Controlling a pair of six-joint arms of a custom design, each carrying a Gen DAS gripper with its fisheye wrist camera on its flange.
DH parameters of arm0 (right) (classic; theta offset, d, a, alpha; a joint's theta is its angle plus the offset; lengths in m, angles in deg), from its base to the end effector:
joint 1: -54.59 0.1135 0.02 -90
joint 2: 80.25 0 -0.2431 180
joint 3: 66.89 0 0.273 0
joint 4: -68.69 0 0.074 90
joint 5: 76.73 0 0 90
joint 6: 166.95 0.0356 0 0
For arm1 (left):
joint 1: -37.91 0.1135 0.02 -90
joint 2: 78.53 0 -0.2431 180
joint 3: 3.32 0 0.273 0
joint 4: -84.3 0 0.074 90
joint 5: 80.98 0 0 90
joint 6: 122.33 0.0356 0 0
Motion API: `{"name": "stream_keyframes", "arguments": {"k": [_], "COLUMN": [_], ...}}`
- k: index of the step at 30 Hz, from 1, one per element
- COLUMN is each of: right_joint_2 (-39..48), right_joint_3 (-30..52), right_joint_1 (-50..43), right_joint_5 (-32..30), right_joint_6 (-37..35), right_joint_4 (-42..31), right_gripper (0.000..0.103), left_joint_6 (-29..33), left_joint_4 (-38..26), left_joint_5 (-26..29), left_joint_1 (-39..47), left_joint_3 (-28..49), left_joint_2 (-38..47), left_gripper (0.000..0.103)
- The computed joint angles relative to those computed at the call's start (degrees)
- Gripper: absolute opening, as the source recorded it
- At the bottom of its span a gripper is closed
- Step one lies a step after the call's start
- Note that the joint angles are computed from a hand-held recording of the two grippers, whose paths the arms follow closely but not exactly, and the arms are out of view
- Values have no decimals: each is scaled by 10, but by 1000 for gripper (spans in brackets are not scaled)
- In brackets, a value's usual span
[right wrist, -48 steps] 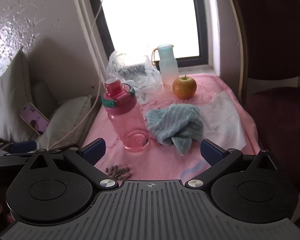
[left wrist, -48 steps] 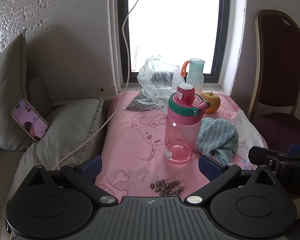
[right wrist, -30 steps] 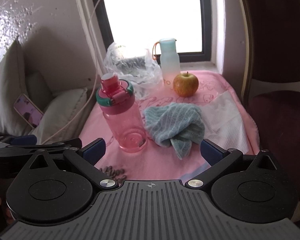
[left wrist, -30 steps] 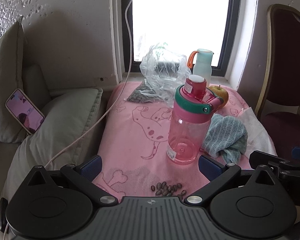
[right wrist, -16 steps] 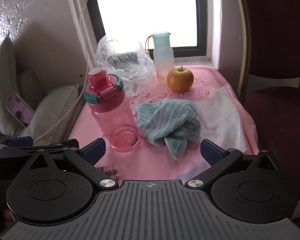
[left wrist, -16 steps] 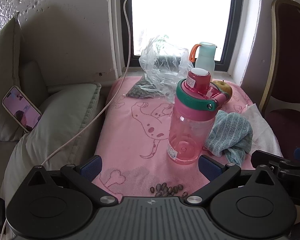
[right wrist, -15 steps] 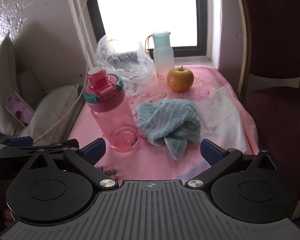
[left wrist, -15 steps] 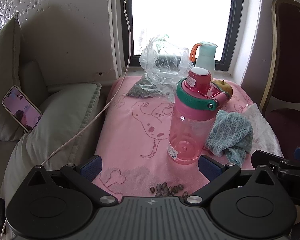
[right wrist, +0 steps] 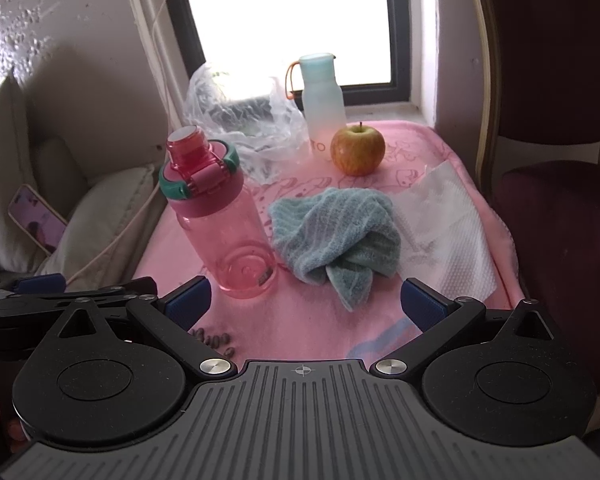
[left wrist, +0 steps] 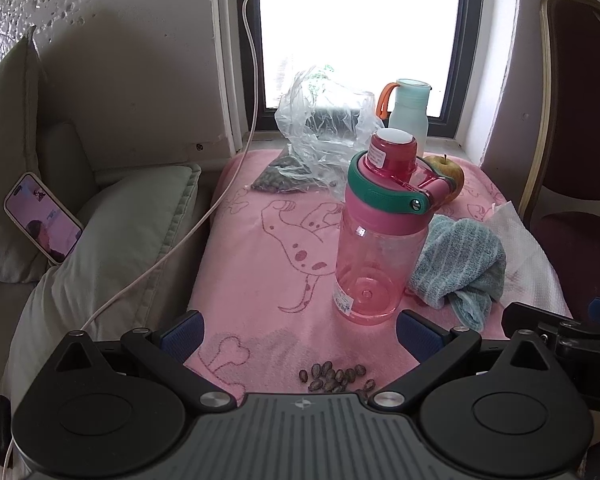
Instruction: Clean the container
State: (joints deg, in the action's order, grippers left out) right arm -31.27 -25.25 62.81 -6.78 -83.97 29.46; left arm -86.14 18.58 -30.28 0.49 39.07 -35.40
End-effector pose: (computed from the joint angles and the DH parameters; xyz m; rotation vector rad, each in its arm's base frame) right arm 0.2012 0.0414 0.1840 -0.4767 2.3126 0.4262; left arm 0.1377 -0.0770 0.1831 -0.5115 2.3166 0.2386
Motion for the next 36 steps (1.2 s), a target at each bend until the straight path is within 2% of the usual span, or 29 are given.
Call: {"name": "stream_keyframes", "arguments": {"k": [25,29,33,36], "right_joint_2": [0,5,5,9], "right_joint_3": [-5,-5,-11,-18], "right_joint_1": [-13,-14,-16,-27], "right_joint_5": [-11,-12,-13,-19], "right_joint_6": [2,2,-2,1], "right_joint_4": [-2,0,10,29], "right_gripper": [103,103,103,103], "left_joint_6": [-31,-17,13,42], "left_joint_4": [-13,1,42,86], "left_joint_5": [-10,-3,-7,22], "left_joint_1": [-21,-14,-11,17], "left_joint_3": [5,-6,-38,-58], "left_joint_2": [18,6,-26,-48], "left_gripper": [101,102,102,102]}}
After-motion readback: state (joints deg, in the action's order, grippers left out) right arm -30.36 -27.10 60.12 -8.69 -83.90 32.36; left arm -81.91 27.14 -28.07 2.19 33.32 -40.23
